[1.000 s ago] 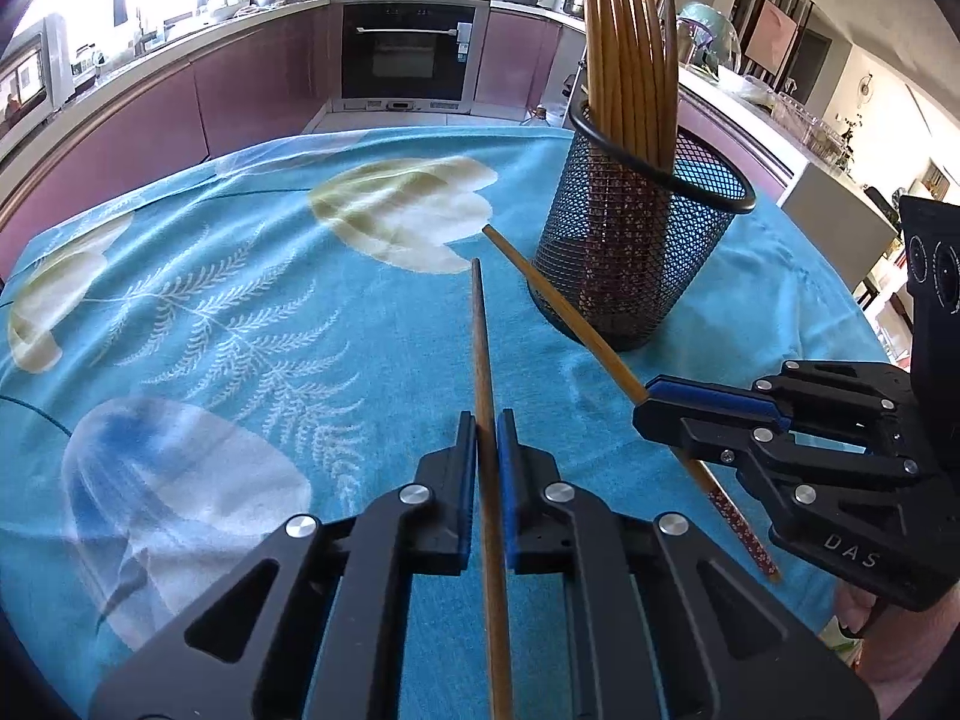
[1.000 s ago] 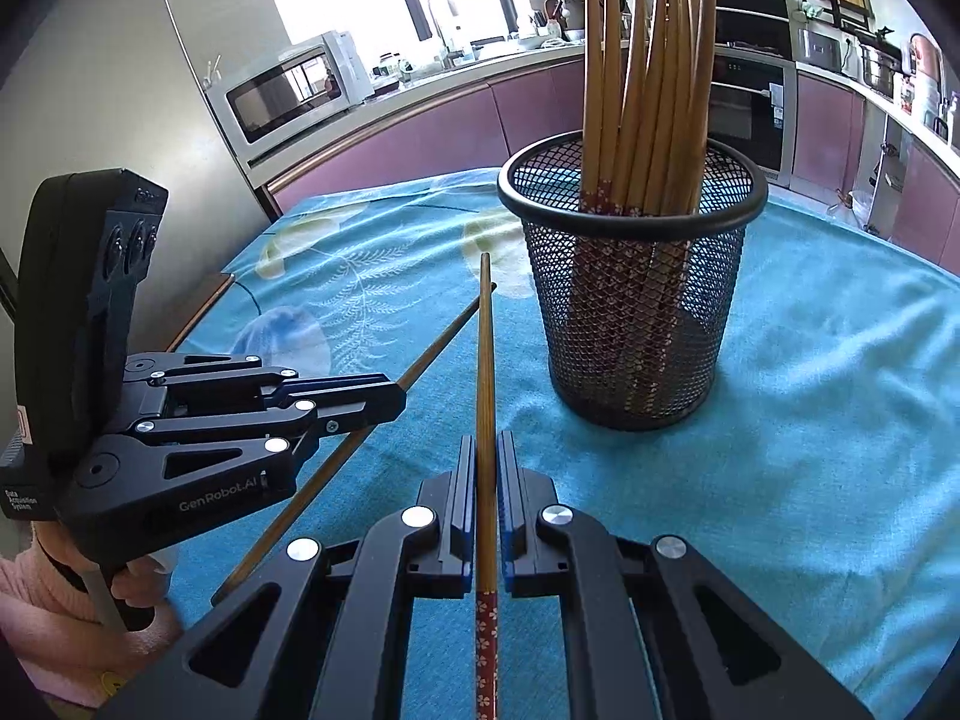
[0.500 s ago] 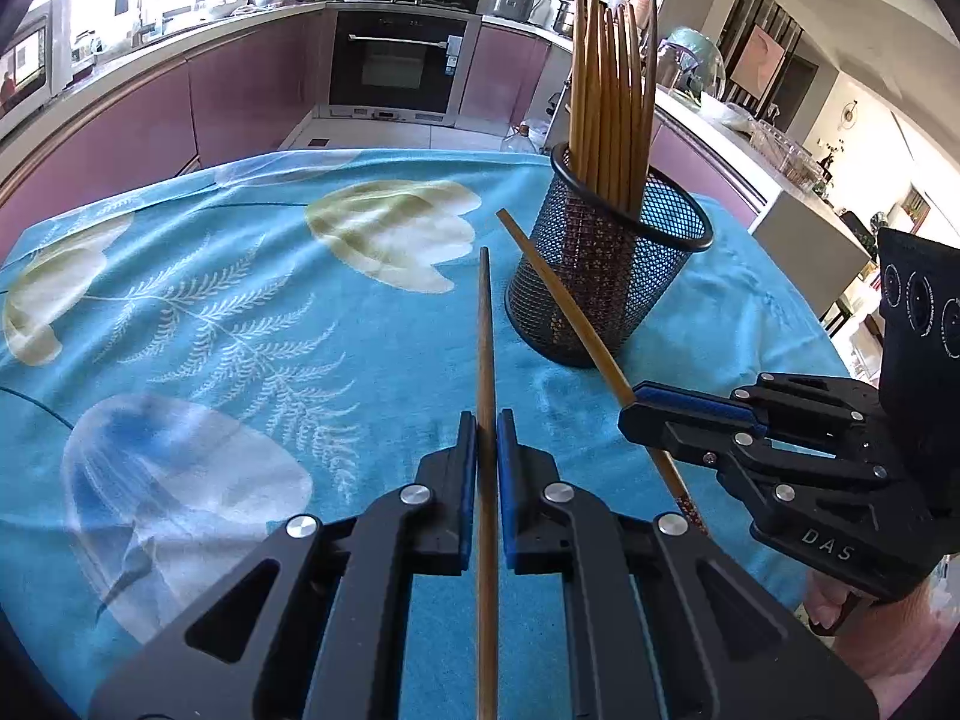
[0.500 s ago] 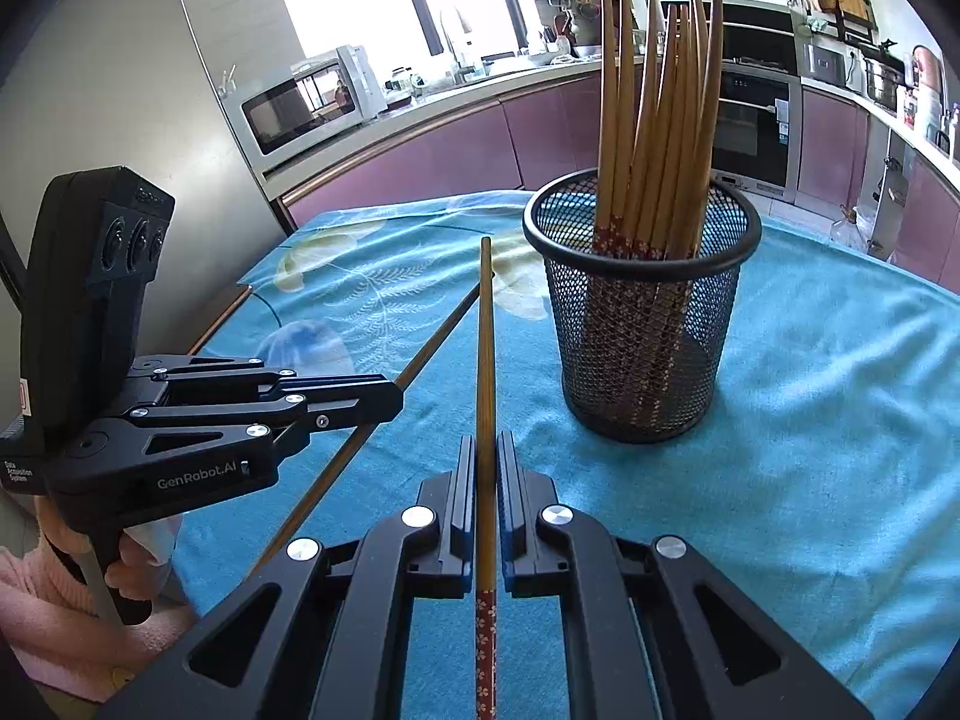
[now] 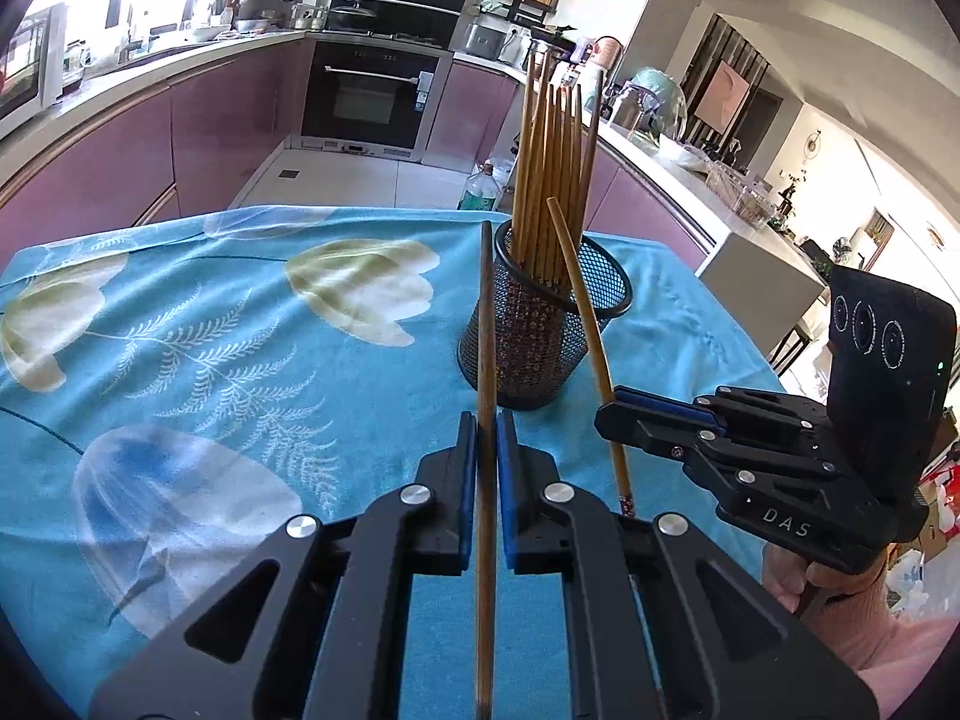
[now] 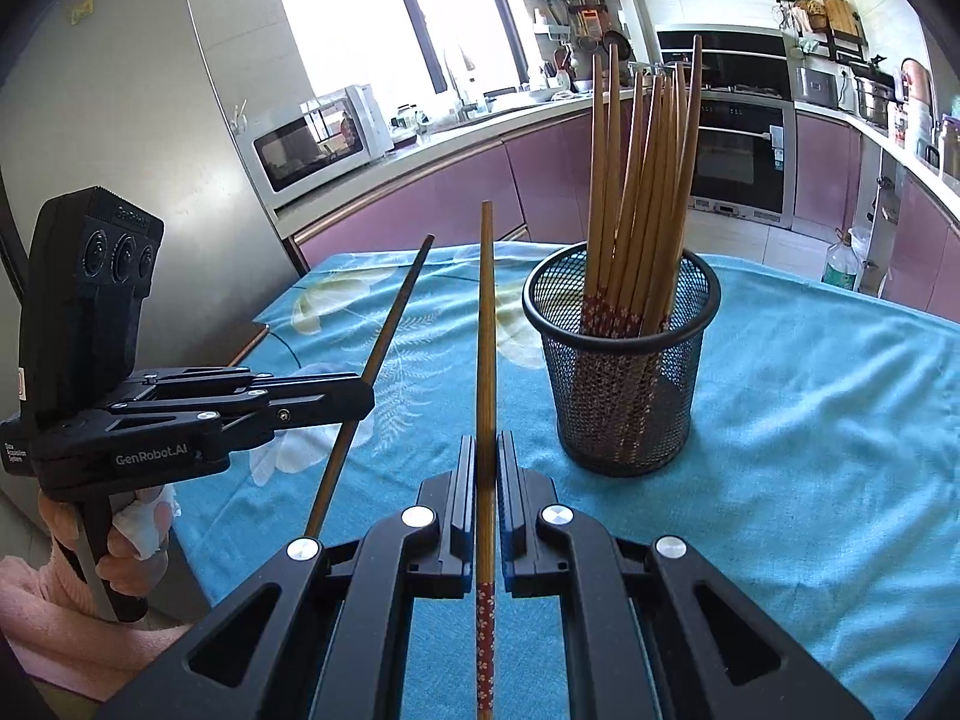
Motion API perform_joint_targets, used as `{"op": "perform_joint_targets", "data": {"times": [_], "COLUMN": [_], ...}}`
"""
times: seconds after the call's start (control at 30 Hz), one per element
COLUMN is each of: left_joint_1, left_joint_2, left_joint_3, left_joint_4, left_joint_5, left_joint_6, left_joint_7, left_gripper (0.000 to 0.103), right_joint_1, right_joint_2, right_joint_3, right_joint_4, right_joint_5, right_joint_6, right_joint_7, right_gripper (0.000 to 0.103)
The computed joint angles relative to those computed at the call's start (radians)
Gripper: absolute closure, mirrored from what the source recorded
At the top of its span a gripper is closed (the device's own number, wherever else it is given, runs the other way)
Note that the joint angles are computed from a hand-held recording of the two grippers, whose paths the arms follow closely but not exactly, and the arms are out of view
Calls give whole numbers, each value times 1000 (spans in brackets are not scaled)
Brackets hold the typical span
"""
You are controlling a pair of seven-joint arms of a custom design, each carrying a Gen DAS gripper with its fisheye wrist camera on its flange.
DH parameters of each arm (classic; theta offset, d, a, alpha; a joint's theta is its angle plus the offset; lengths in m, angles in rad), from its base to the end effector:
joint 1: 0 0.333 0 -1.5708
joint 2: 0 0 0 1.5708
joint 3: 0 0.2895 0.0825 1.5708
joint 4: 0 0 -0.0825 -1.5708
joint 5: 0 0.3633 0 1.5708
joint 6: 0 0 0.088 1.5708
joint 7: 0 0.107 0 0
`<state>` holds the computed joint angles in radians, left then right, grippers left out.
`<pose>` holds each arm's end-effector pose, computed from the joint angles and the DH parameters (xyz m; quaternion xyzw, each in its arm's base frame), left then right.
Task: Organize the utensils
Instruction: 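Carry both upright chopsticks above the black mesh cup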
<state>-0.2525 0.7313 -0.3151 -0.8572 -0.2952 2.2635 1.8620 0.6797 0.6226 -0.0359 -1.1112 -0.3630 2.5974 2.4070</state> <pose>0.6799 -0.3181 0.5575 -0.4276 0.8074 -0.4056 0.0289 0.5867 0.4608 0.5387 -0.6504 0.6189 -0.1760 0.4036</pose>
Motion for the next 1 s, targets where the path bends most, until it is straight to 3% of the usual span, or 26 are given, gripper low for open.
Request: {"op": "perform_joint_targets", "data": {"times": [1.0], "left_joint_1": [33], "left_joint_2": [-54], "left_joint_3": [-35], "left_joint_4": [-55], "left_joint_5": [-97], "left_joint_6": [48], "left_joint_7": [67], "left_gripper": [96], "right_joint_1": [9], "right_joint_2": [-108], "right_joint_3": [-30], "right_joint_4": [-157], "right_joint_5": [-107], "right_joint_6": [129], "right_joint_7": [133], "right_gripper": [97]}}
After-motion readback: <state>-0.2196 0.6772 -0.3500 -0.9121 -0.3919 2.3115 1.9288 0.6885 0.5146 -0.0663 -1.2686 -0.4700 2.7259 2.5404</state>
